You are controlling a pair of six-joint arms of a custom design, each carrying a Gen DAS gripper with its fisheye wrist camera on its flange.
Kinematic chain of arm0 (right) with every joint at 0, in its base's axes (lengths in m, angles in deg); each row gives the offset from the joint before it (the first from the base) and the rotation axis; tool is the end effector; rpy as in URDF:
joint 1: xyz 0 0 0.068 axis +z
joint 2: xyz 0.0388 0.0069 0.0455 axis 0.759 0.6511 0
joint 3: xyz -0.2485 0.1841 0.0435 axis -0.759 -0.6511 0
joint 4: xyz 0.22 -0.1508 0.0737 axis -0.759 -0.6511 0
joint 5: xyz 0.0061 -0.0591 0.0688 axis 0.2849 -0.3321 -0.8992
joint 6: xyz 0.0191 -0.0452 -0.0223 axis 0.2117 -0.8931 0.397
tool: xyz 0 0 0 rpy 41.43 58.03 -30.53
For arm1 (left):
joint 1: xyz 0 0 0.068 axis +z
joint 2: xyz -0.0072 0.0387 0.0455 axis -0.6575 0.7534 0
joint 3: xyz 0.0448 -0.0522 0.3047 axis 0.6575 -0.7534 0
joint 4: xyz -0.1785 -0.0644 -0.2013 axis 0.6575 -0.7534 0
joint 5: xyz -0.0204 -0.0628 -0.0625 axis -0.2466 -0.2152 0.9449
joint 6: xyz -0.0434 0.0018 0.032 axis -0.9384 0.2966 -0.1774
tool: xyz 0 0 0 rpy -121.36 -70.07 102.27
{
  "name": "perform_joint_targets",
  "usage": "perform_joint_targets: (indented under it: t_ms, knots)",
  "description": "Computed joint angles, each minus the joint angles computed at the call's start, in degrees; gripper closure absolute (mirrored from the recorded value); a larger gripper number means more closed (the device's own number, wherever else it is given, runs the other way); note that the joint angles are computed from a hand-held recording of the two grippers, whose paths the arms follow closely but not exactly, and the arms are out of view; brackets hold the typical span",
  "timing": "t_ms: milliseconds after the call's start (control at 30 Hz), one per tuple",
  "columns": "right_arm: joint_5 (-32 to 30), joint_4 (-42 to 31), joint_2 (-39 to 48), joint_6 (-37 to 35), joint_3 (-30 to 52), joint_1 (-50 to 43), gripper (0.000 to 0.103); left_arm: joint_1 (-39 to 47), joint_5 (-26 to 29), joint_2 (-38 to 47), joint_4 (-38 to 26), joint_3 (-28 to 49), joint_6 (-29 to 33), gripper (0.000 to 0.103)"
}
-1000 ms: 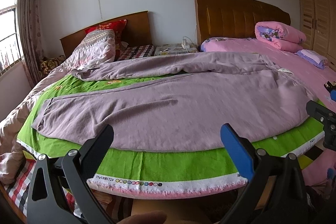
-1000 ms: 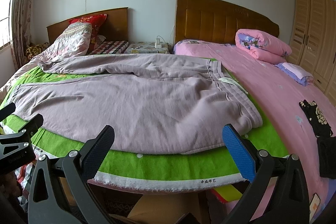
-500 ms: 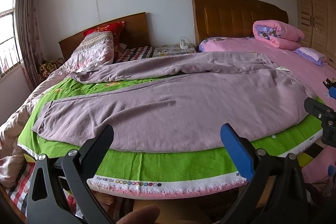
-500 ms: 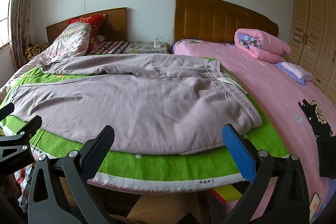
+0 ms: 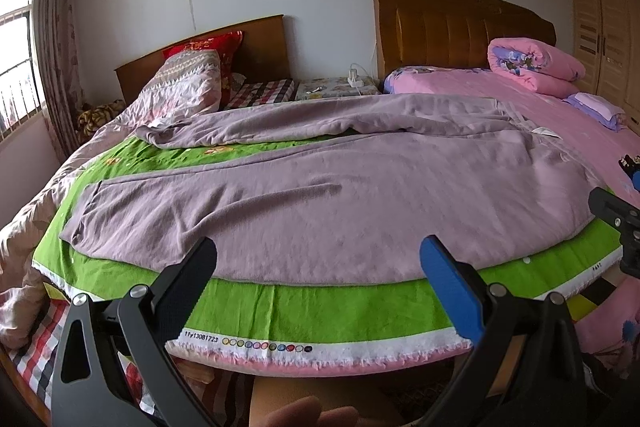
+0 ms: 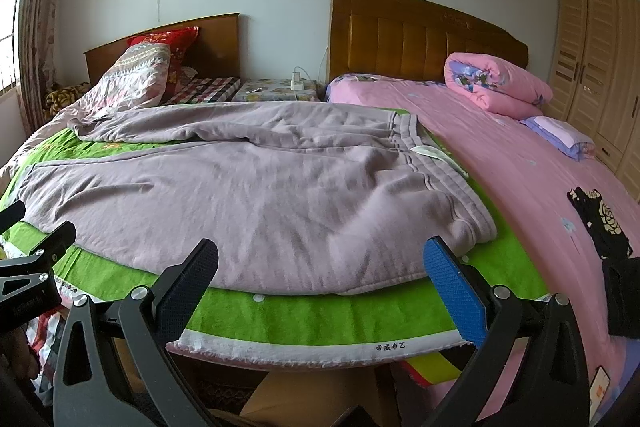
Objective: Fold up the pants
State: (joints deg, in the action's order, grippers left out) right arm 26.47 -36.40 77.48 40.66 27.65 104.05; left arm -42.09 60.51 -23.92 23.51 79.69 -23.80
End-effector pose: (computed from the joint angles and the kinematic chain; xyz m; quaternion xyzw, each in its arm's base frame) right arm 0.1771 0.2022 0.1843 0.0871 0.8738 -0.0666 0.4737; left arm 0.2242 -0.0059 0.2064 0.0951 0.8766 0.0101 0.4716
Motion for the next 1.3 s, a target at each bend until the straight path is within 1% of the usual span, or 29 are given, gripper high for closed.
perform_joint_targets:
  t_ms: [167,267,300,333,500,733,833,933,967,1000,1033,1067,1100,1133,1167,1200,1233,1300]
  knots:
    - [-0.24,-0.2,-0.17,-0.12,-0.21,-0.16,0.004,0.49,0.47,0.66,-0.02,-0.06,-0.04,0.001]
    - [-0.41,-0.37,-0.05,-0.09,-0.55,-0.13,0.004,1.35,1.79,1.52,-0.57,0.24,0.26,0.001]
    - [-0.92,0.78,-1.56,-1.39,-2.34,-1.11,0.004,1.62,2.17,1.93,-0.8,0.41,0.43,0.001]
    - [-0.88,0.65,-1.49,-1.4,-2.34,-1.08,0.004,1.8,2.54,2.33,-0.95,0.54,0.63,0.001]
    - [-0.65,-1.31,1.08,-0.79,-0.03,-0.37,0.004,2.49,4.45,3.6,-0.02,0.16,1.66,0.001]
    - [-2.43,-0.58,3.02,-1.42,-0.61,-1.69,0.004,2.29,4.39,5.92,2.27,-0.37,3.0,0.001]
    - [-3.16,1.63,3.82,-3.07,-1.32,-3.25,0.004,1.81,2.52,6.74,4.74,-0.7,2.2,0.001]
    - [-6.01,8.96,2.61,-10.41,-3.11,-6.47,0.004,1.15,2.37,7.38,7.47,0.31,1.28,0.001]
    - [-8.19,13.6,1.14,-15.43,-4.2,-8.53,0.004,0.8,2.77,7.71,8.78,0.71,0.91,0.001]
    - [-10.84,17.27,-0.02,-19.9,-4.81,-10.71,0.004,-0.15,1.94,8.89,9.02,2.22,0.47,0.001]
    - [-14.11,20.44,-1.14,-24.39,-5.08,-13.4,0.004,-0.89,1.37,10.75,6.64,5.03,0.27,0.001]
    - [-18.85,23.72,-2.22,-29.74,-4.87,-17.35,0.004,-1.32,2.1,13.02,2.65,8.65,0.47,0.001]
    - [-22.88,25.37,-2.68,-33.62,-4.01,-20.69,0.004,-1.56,4.3,16.54,-3.35,14.09,2.09,0.002]
    - [-28.05,25.88,-2.15,-38.17,-1.91,-25.08,0.004,-1.76,5.72,19.11,-6.76,17.8,3.71,0.002]
    - [-30.89,24.57,-0.84,-40.86,0.43,-27.66,0.004,-2.45,5.42,21.49,-8.75,20.98,4.81,0.001]
    - [-34.27,21.07,1.97,-45.16,4.9,-31.13,0.004,-3.44,3.19,24.25,-9.97,24.6,5.56,0.001]
    - [-35.73,18.95,5.05,-49.3,8.88,-33.89,0.004,-4.19,1.36,26.64,-11.11,27.82,6.45,0.001]
    - [-39.5,14.91,10.81,-54.85,16.13,-38.43,0.004,-5.0,0.42,32.28,-13.43,35.53,9.79,0.001]
